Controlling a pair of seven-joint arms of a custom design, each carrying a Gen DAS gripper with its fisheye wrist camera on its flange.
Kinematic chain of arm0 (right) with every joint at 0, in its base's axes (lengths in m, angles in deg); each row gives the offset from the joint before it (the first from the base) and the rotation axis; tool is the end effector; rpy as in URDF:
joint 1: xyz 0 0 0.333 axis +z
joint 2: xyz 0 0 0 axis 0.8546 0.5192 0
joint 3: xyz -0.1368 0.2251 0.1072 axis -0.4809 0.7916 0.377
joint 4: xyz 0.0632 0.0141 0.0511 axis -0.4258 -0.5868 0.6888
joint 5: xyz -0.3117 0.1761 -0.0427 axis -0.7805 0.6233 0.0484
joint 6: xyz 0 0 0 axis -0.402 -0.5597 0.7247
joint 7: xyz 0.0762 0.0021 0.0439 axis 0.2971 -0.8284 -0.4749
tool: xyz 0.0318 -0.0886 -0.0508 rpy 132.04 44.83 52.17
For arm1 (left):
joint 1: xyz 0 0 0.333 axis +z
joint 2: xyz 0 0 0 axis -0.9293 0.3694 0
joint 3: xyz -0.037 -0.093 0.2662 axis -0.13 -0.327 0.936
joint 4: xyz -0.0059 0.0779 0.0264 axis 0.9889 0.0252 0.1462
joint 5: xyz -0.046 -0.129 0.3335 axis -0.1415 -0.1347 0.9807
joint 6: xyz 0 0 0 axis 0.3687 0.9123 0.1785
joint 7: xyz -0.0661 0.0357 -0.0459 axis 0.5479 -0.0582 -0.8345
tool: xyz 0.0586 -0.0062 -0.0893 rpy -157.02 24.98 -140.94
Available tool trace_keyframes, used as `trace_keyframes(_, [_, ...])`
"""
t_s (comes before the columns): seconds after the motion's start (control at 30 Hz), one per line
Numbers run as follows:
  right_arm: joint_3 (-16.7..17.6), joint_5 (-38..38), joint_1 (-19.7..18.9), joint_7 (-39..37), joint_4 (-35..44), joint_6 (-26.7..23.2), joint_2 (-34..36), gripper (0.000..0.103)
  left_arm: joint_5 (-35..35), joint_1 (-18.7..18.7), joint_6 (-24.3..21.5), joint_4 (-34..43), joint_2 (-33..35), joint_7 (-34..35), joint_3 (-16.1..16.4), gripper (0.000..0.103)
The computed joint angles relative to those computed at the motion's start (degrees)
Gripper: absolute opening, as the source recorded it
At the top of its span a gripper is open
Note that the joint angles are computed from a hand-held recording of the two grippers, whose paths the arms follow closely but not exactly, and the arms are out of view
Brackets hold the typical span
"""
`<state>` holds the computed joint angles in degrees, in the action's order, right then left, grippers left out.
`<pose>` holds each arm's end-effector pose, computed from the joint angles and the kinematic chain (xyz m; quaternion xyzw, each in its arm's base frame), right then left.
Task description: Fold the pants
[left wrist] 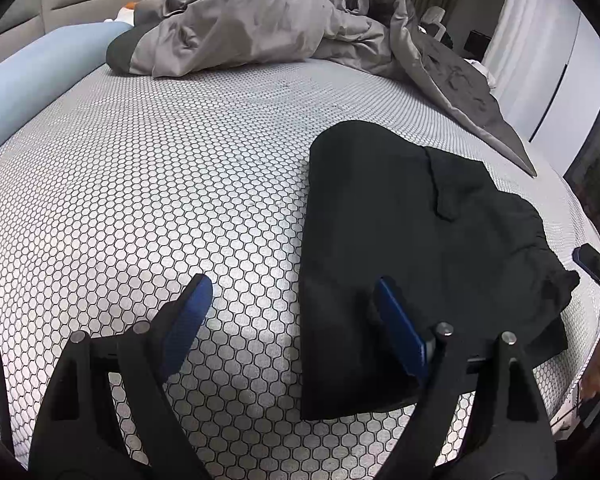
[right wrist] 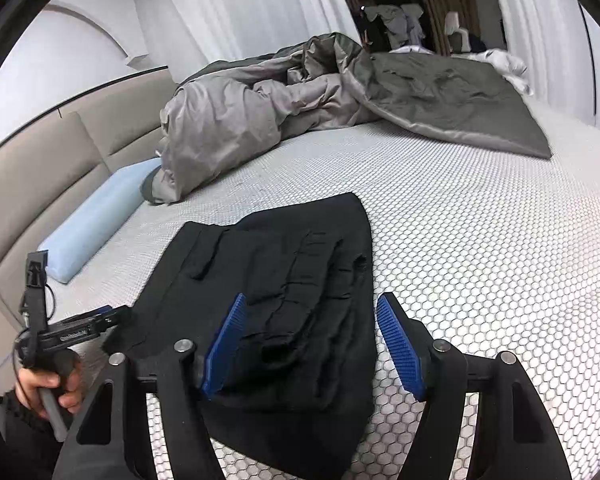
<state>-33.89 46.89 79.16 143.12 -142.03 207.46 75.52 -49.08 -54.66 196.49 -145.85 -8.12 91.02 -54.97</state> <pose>0.5130 0.2883 0.4566 -0.7539 0.4950 -0.0665 0.4269 0.3819 -0.1325 0.4112 -0.7865 0.5083 -0.2644 0.2307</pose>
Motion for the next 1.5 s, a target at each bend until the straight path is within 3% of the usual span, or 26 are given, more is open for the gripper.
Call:
trace_keyframes(0.13, [-0.06, 2.31, -1.25, -2.76, 2.3, -8.99, 1.25, 0.06, 1.03, -0.3, -2.75, 1.51, 1.65, 0.23, -0.03, 0.082])
trace_keyframes(0.2, [-0.18, 3.91, -1.25, -2.85, 2.85, -10.32, 1.94, 0.06, 2.24, -0.33, -2.86, 1.84, 2.14, -0.18, 0.12, 0.082])
trace_keyframes(0.3, [-1.76, 2.5, -1.84, 2.54, 4.98, -16.44, 4.04, 0.06, 3.63, -0.61, -2.85, 2.04, 2.57, -0.87, 0.52, 0.082])
trace_keyframes(0.37, [-2.38, -1.01, -1.41, 6.58, 5.2, -16.46, 5.02, 0.059, 3.99, -1.06, -2.64, 2.01, 2.91, -0.85, 1.37, 0.082])
trace_keyframes(0.47, [-1.3, -1.11, -1.91, 5.68, 4.55, -15.37, 4.91, 0.058, 4.52, -1.27, -2.69, 1.92, 2.85, -1.18, 1.8, 0.082])
trace_keyframes(0.53, [-0.46, 0.5, -1.83, 3.37, 4.91, -13.47, 5.18, 0.04, 4.94, -1.19, -2.79, 1.94, 2.84, -1.5, 1.83, 0.082])
trace_keyframes(0.57, [1.14, 5.57, -3.2, -1.57, 3.39, -12.83, 3.57, 0.014, 5.07, -1.23, -2.66, 1.83, 2.69, -1.76, 1.86, 0.082])
trace_keyframes(0.67, [1.76, 18.86, -3.87, -14.23, 2.35, -13.81, 0.56, 0.01, 5.4, -1.16, -1.32, 1.28, 1.99, -2.06, 1.84, 0.082])
trace_keyframes(0.73, [0.75, 20.54, -2.51, -16.7, 1.48, -12.85, -0.96, 0.01, 5.46, -1.04, -0.19, 0.91, 1.4, -1.69, 1.55, 0.082])
trace_keyframes(0.8, [-0.07, 17.16, -1.66, -14.64, 1.02, -12.47, -1.18, 0.01, 4.95, -1.36, -0.4, 1.14, 1.79, -0.37, 1.62, 0.082])
trace_keyframes(0.87, [-3.01, 3.3, 1.45, -3.19, 0.12, -9.83, -0.2, 0.011, 4.88, -1.36, -2.36, 2.19, 2.97, 0.42, 1.28, 0.082])
trace_keyframes(0.93, [-4.03, -4.97, 1.36, 5.33, 1.19, -13.05, 1.71, 0.017, 5.15, -1.68, -3.22, 2.63, 3.69, 0.45, 1.67, 0.082])
trace_keyframes(1.03, [-2.12, 3.83, -1.99, 2.26, 2.07, -16.28, 1.65, 0.029, 5.59, -2.11, -3.02, 2.36, 3.23, 0.09, 2.35, 0.082])
trace_keyframes(1.1, [-1.82, 10.69, -2.91, -1.56, 1.74, -16.41, 0.74, 0.052, 5.75, -2.33, -2.99, 2.27, 3.36, 0.23, 2.68, 0.082])
trace_keyframes(1.17, [-2.31, 16.31, -3.33, -4.73, 1.43, -16.66, 0.3, 0.053, 5.52, -2.75, -2.58, 2.01, 3.4, 0.65, 3.43, 0.082])
trace_keyframes(1.3, [-3.88, 16.47, -3.55, -3.21, 2.67, -21.16, 1.8, 0.053, 5.28, -2.82, -2.63, 1.99, 3.36, 1.24, 3.73, 0.082])
trace_keyframes(1.5, [-3.48, 7.71, -3.14, 4.57, 6.38, -22.69, 6.94, 0.054, 5.2, -2.56, -2.84, 2.26, 3.56, 1.27, 3.54, 0.082])
